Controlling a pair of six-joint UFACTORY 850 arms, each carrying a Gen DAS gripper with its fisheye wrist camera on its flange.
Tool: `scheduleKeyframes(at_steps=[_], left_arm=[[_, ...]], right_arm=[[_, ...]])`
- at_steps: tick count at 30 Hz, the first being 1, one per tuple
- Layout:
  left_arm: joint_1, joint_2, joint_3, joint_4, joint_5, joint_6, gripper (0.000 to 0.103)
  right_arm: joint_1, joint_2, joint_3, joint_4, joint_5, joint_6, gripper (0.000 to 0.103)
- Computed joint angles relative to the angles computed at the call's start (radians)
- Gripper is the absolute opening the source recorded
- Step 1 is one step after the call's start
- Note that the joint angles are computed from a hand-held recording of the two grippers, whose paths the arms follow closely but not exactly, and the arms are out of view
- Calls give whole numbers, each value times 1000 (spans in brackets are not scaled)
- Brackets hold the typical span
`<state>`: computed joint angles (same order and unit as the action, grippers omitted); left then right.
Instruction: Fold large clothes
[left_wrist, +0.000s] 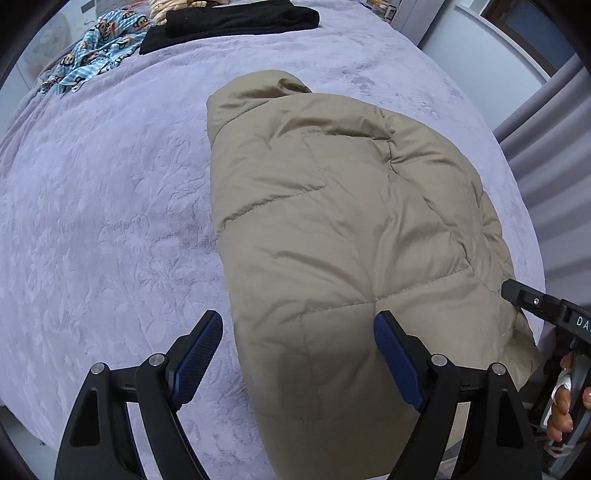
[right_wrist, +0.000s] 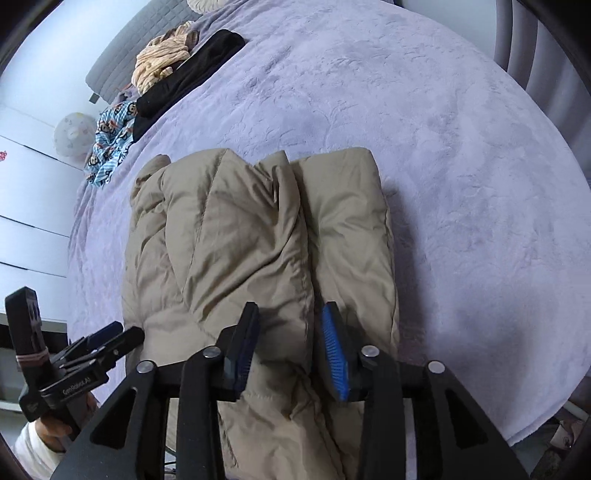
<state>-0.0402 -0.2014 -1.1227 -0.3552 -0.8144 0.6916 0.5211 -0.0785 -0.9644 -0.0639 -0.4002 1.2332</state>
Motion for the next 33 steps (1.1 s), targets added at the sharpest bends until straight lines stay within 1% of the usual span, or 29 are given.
scheduleKeyframes(at_steps=[2,4,5,6,8,9,10,12,14,16,20,22,26,28,31,33], left_arm=[[7,2,0,-6,-9,10,85],[18,1,-4,-15,-26,24,85],[24,0,-6,-20,-34,30,85],[31,1,-6,-25,-38,38,85],[43,5,-4,-35,-38,60,85],[48,8,-2,-38,-34,73,87],[51,9,-2,-32,-29,77,103],[60,20,8,-26,-2,91,103],[74,18,5,-37,-9,121,103],[85,14,1,-39,-13,135,103],[100,5,-6,-44,-22,155,103],[104,2,-9,-40,-21,153,103],[106,-8,-18,-34,-23,137,103],[99,-18,-27,-23,-22,114,103],[90,-28,-37,0,-21,68,103],[84,-31,-42,18,-21,32,103]], right_arm=[[15,4,3,-8,-5,40,42],[28,9,3,-49,-15,110,44],[34,10,3,-72,-22,141,48],[39,10,-2,-96,-34,166,54],[49,10,-13,-134,-57,192,60],[56,8,-21,-151,-74,204,62],[64,9,-25,-170,-87,225,63],[79,12,-30,-209,-101,277,72],[97,15,-33,-248,-116,330,80],[110,13,-40,-276,-131,372,80],[125,11,-45,-278,-152,412,82],[126,14,-38,-275,-138,427,92],[129,16,-32,-302,-128,471,93],[123,16,-30,-298,-118,464,93],[105,17,-27,-276,-104,414,93],[82,21,-24,-220,-92,332,93]])
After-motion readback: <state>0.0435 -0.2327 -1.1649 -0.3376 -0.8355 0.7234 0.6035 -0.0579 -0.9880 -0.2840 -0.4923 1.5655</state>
